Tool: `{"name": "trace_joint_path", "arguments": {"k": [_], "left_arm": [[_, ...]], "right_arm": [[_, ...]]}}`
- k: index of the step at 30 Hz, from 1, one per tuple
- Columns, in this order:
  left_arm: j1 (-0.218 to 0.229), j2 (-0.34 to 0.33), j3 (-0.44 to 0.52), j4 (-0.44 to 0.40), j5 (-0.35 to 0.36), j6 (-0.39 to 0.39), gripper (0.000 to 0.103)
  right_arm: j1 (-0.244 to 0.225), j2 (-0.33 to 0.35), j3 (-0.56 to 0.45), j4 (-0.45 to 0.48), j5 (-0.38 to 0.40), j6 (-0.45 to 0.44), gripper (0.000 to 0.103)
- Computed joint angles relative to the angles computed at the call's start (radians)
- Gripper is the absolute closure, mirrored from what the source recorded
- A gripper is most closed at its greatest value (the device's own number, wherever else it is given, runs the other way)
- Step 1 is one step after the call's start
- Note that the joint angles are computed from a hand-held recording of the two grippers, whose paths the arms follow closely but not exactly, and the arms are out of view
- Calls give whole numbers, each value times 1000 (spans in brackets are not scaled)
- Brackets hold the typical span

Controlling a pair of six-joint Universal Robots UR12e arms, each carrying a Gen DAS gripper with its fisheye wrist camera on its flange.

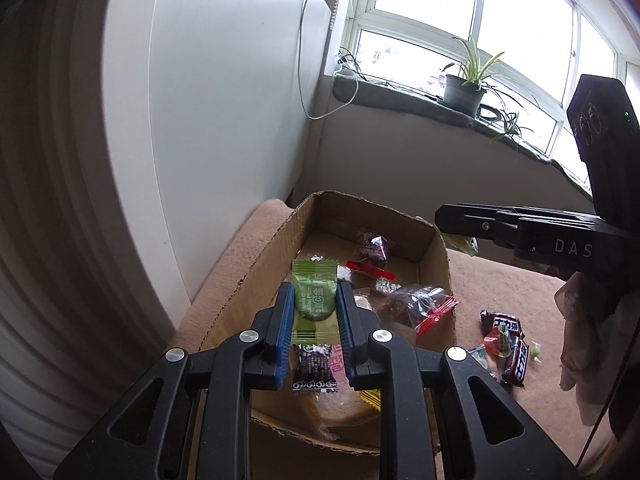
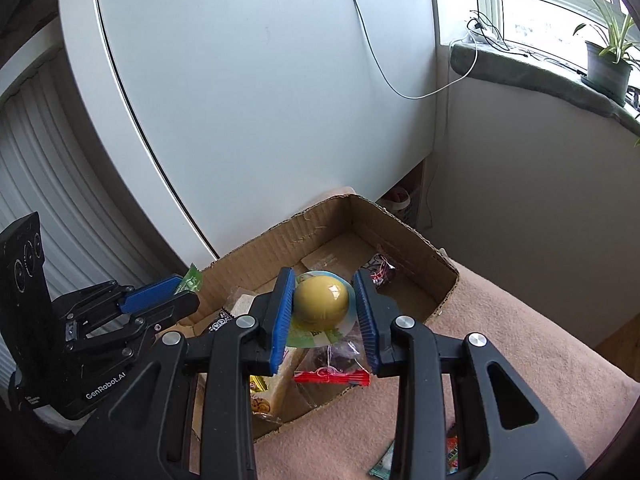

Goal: Organize snacks
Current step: 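Carry both candies over the box and open both grippers, then grasp the blue-white chocolate bar with the left gripper while the right grasps the clear green-candy bag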

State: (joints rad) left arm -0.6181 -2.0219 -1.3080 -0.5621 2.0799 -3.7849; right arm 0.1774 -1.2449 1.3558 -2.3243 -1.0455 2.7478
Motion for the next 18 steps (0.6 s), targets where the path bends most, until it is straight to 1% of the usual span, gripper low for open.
{"name": "trace_joint_path", "arguments": {"k": [4,6,7,8,10,14,18], "left_arm": [[6,3,-7,-3,-6,-16,83],[7,4,-9,-3,-6,-25,82],[8,5,-9,-6,-8,-29,80],[7,5,-9,-7,-9,-31,78],[5,4,-7,-9,-5,-31,67],[-1,3,-2,-3,2,-35,66],[-10,-1,8,14,3,-20,67]], "right_arm": [[6,11,-8,-3,-6,15,68],[6,13,-8,-7,-8,26,55],[4,11,-3,-21,-7,37,42],[1,9,2,-35,-3,46,36],[-7,5,6,-45,9,56,36],[-25,-13,21,-57,27,72,36],[-61,-48,64,-86,52,89,35]]}}
